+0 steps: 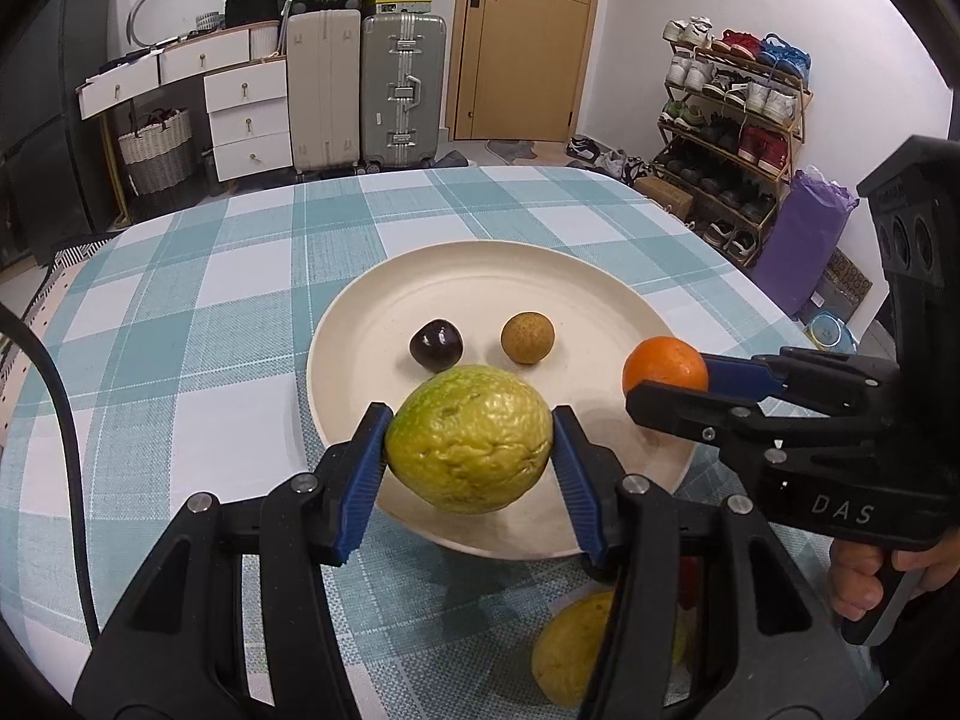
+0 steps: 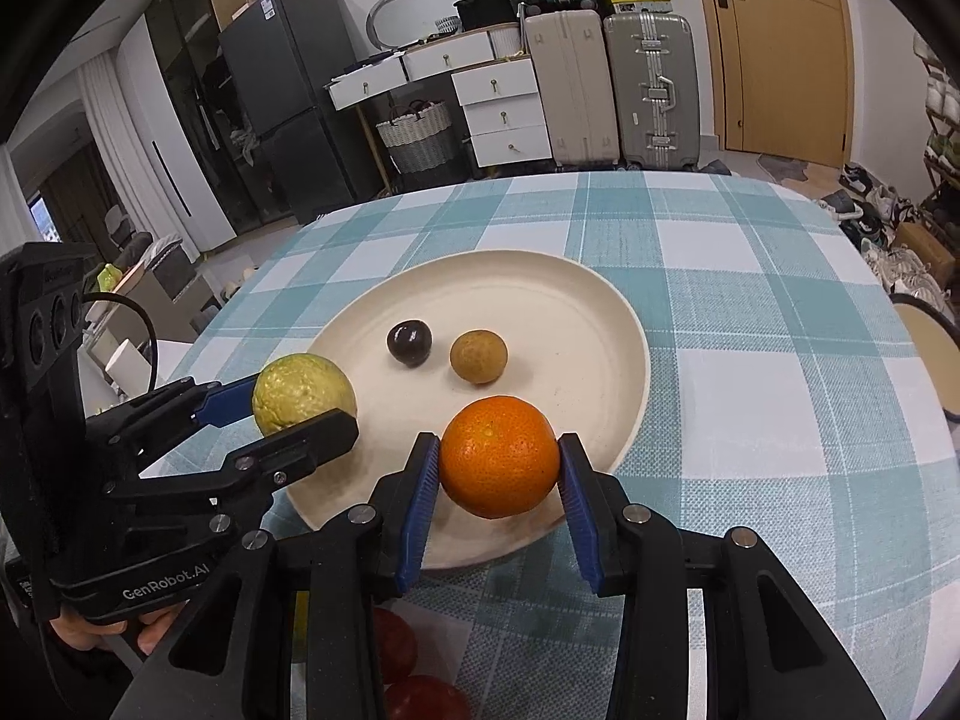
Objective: Organize fruits
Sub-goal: 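Carry the citrus and orange onto the cream plate and open both grippers, then withdraw both open grippers from the plate back toward the remaining fruit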
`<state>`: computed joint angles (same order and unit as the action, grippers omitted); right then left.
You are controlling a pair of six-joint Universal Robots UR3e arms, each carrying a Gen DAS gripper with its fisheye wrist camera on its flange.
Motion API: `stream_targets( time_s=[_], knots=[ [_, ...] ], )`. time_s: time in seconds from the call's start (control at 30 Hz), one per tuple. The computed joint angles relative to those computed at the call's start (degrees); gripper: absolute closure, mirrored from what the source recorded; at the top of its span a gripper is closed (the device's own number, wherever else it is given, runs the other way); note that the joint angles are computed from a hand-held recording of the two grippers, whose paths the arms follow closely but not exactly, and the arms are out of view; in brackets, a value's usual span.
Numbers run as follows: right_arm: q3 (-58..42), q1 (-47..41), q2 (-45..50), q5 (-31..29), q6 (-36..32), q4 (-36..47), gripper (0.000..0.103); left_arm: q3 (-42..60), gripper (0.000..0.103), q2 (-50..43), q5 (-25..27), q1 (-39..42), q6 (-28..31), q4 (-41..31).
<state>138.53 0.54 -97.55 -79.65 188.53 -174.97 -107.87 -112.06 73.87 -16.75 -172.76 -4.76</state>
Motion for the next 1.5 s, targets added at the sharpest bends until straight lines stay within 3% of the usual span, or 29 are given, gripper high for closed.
stream_targets(
  time_s=[0.23,0.3,0.37,0.43,0.5,0.6,0.67,0.8,1.13,1.5],
  knots=[
    [1.1,1.7,-4.2,-4.0,0.0,0.2,0.050,-2.8,0.052,2.9,-1.1,0.9,-0.4,1.5],
    [1.6,1.6,-6.2,-4.2,-0.2,1.8,0.040,-3.9,0.050,4.6,-1.3,1.4,-0.7,1.5],
    [2.5,1.3,-8.3,-4.0,-0.4,2.7,0.028,-5.6,0.031,6.5,-1.6,2.1,-0.8,1.9],
    [3.9,1.4,-10.8,-4.4,-0.4,3.1,0.015,-7.8,0.021,8.8,-1.5,2.7,-0.7,2.9],
    [4.8,2.1,-12.7,-5.6,0.0,3.5,0.010,-10.1,0.019,11.3,-1.3,3.3,-0.7,3.2],
    [5.6,2.3,-15.3,-6.5,0.1,5.5,0.005,-13.0,0.003,15.2,-1.5,4.3,-0.3,2.0],
    [6.6,1.6,-17.9,-5.7,0.4,7.2,0.000,-15.7,0.000,17.8,-1.6,5.0,0.0,2.9],
    [8.7,-0.1,-23.7,-3.5,-0.7,11.3,0.000,-19.6,0.000,23.8,-2.3,6.4,0.3,0.9],
    [10.5,1.0,-32.1,-4.6,-0.7,19.4,0.000,-25.6,0.000,33.4,-3.5,7.3,1.7,-4.1],
    [11.4,3.1,-30.8,-5.9,-0.3,19.8,0.000,-29.6,0.000,36.1,-3.4,7.0,2.0,-5.1]
  ],
)
